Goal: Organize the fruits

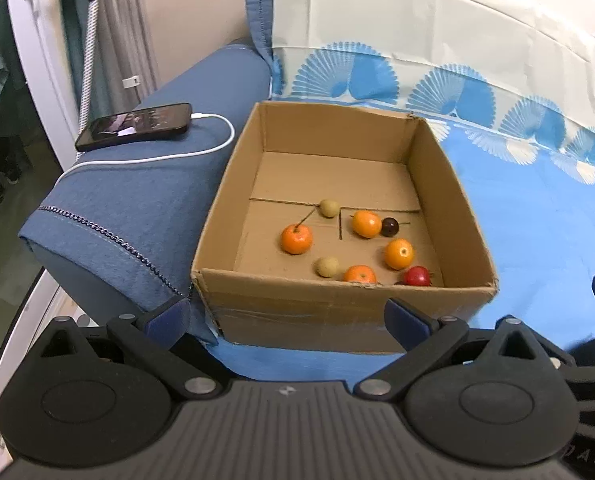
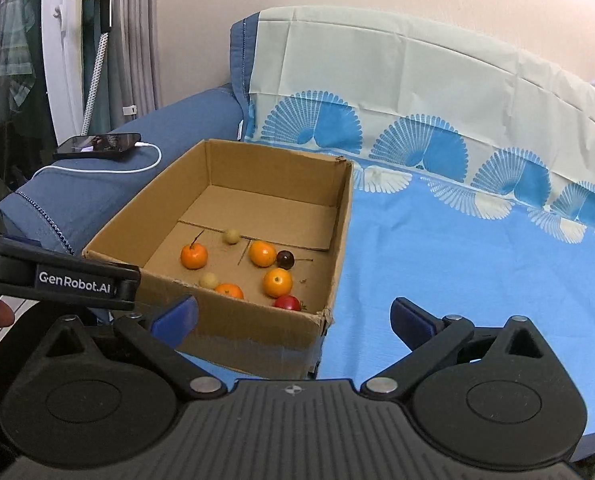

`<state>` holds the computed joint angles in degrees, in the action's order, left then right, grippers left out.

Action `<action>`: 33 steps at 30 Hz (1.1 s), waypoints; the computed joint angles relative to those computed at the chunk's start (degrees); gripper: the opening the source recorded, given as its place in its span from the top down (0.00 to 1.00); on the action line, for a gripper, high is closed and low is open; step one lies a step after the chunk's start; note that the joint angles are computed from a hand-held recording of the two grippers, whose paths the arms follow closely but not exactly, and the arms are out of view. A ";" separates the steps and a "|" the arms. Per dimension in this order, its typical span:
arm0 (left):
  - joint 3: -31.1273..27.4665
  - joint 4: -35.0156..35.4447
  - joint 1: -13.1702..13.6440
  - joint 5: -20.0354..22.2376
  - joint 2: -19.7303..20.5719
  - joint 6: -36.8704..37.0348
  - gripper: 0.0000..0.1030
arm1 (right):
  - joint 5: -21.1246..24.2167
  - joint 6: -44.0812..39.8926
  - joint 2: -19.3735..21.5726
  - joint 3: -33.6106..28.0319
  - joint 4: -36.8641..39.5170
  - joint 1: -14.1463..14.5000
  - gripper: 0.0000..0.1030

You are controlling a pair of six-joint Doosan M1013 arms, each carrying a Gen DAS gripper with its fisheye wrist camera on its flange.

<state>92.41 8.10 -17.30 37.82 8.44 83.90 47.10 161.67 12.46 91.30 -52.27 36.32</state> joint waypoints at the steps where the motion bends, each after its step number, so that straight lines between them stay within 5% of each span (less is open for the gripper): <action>1: 0.13 0.11 -0.10 0.08 -0.10 0.12 0.00 | 0.36 0.17 -0.02 -0.03 -0.09 0.07 0.01; 33: 0.40 0.80 -0.75 0.89 0.15 1.82 0.00 | 2.69 3.96 0.08 0.47 -3.72 0.88 0.01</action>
<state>92.81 8.91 -18.05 38.70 8.59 85.72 49.79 165.63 12.54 91.77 -55.99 37.21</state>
